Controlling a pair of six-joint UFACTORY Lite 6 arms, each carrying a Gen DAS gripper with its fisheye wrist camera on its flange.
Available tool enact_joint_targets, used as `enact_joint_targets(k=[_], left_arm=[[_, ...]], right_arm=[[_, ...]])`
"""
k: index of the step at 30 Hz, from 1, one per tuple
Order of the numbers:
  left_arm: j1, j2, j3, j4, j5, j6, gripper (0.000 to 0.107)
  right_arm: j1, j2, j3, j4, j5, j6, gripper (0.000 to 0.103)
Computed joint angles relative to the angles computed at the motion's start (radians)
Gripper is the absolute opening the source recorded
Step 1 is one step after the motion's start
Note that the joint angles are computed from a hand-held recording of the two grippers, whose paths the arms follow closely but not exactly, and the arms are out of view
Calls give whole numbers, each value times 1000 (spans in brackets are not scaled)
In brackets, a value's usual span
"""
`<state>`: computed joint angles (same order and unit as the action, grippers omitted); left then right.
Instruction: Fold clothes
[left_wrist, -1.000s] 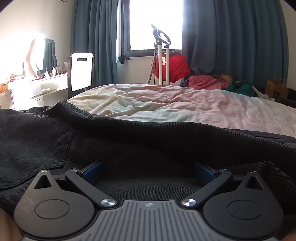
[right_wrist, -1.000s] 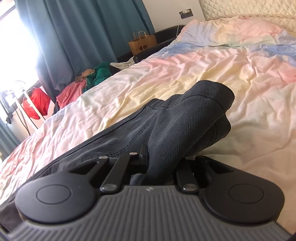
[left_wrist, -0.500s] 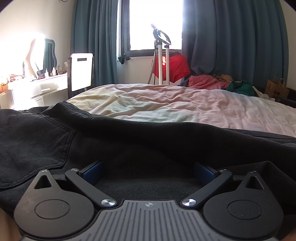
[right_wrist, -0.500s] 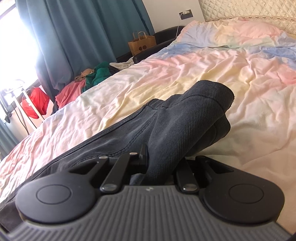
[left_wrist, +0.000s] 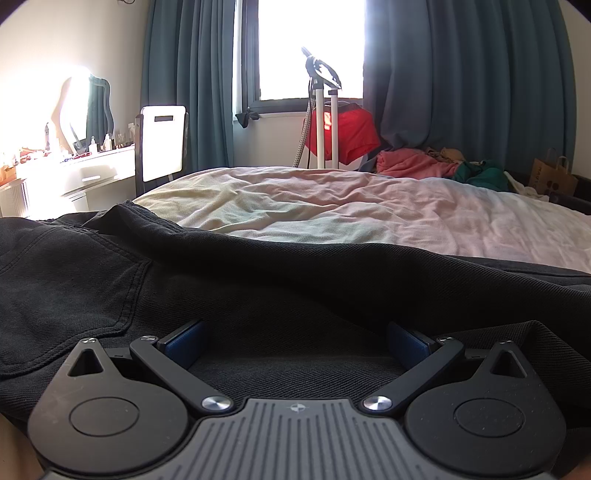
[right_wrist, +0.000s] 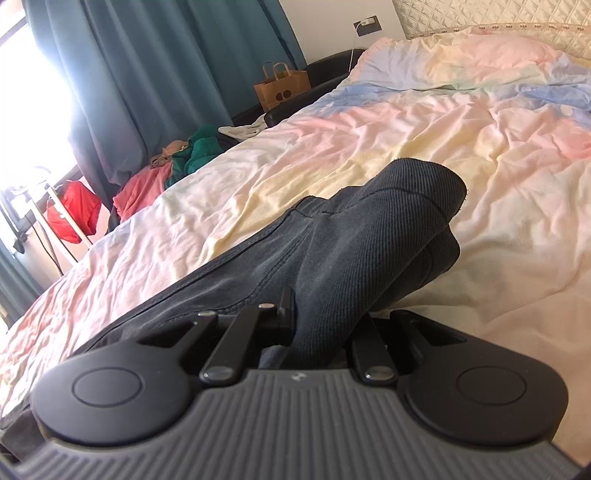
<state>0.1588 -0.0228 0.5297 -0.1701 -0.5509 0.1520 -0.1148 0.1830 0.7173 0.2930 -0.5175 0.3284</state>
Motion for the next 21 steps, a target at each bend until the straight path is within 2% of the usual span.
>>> enact_joint_targets(k=[8,16,19,21], left_arm=[[6,4,-2,20,-9,-19,103],[-13,28,4,-29,-38,20,103],[-14,24,20,-43,-3,42,103],[16,5,40,25,75,22,103]], right_arm=[[-3,1,-5,-15,-3,29,12],[-3,0,-13,-21,-10,39,12],[-4,8,-10,-24,-10,51,12],[-5,15,-5,-25,-10,60,12]])
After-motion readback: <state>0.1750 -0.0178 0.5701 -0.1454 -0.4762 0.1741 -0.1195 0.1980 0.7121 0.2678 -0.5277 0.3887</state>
